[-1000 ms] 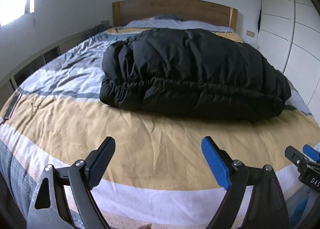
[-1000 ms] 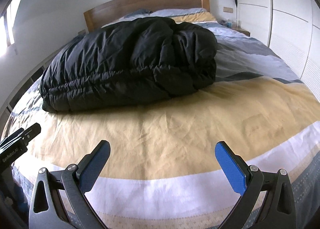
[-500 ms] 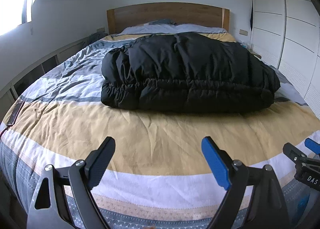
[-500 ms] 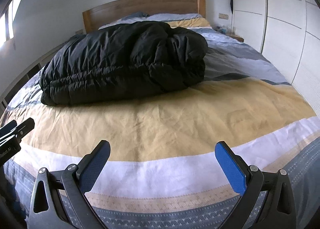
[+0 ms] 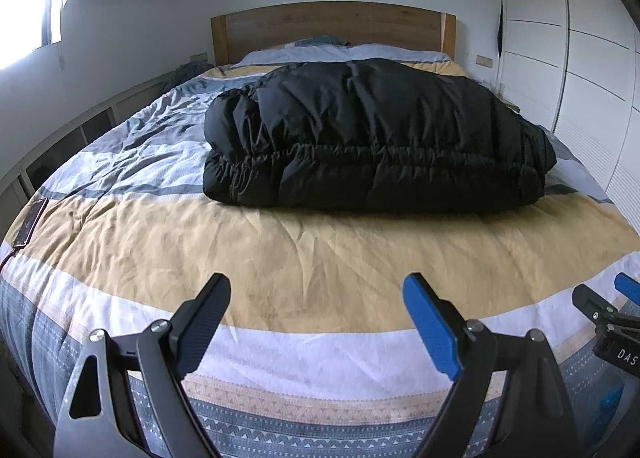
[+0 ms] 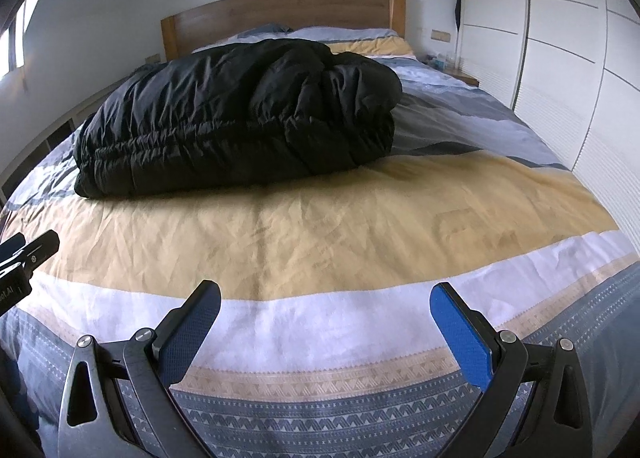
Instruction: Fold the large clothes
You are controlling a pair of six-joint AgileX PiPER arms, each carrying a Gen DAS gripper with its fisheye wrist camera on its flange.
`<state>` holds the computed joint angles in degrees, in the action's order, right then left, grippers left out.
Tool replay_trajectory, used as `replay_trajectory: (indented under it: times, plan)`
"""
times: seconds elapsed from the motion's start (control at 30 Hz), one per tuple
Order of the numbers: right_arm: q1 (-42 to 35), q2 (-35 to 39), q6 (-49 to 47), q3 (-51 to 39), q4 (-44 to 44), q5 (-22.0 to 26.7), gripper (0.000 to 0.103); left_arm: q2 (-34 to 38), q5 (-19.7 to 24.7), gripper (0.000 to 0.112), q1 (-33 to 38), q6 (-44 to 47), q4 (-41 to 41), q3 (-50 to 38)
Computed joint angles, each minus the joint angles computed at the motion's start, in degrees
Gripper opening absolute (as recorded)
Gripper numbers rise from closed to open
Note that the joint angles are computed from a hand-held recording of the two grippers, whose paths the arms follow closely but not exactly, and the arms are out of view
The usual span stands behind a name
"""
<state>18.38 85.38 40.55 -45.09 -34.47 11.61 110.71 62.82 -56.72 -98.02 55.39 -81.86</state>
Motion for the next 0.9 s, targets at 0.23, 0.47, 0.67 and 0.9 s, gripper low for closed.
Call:
replay_trajectory:
  times: [0.23, 0.47, 0.67, 0.9]
  plan:
    - [-0.1, -1.3, 0.7, 1.2, -1.1, 0.2, 0.103, -0.1, 0.2, 0.088, -0.4, -0.2, -0.2, 0.2]
    - [-0.1, -2.6, 2.1, 2.7, -2.4, -0.3, 0.103, -0.1, 0.0, 0.088, -1.1, -0.5, -0.7, 1.0]
    - [-0.4, -2.8, 0.7, 3.1, -1.2, -0.5, 0.103, 0.0, -0.2, 0.088, -1.4, -0.4, -0.9, 1.1]
    - [-1.2, -2.4, -0.9, 3.2, 0.5, -0.9, 0.103, 0.4, -0.5, 0.088, -1.5, -0.5, -0.8, 1.3]
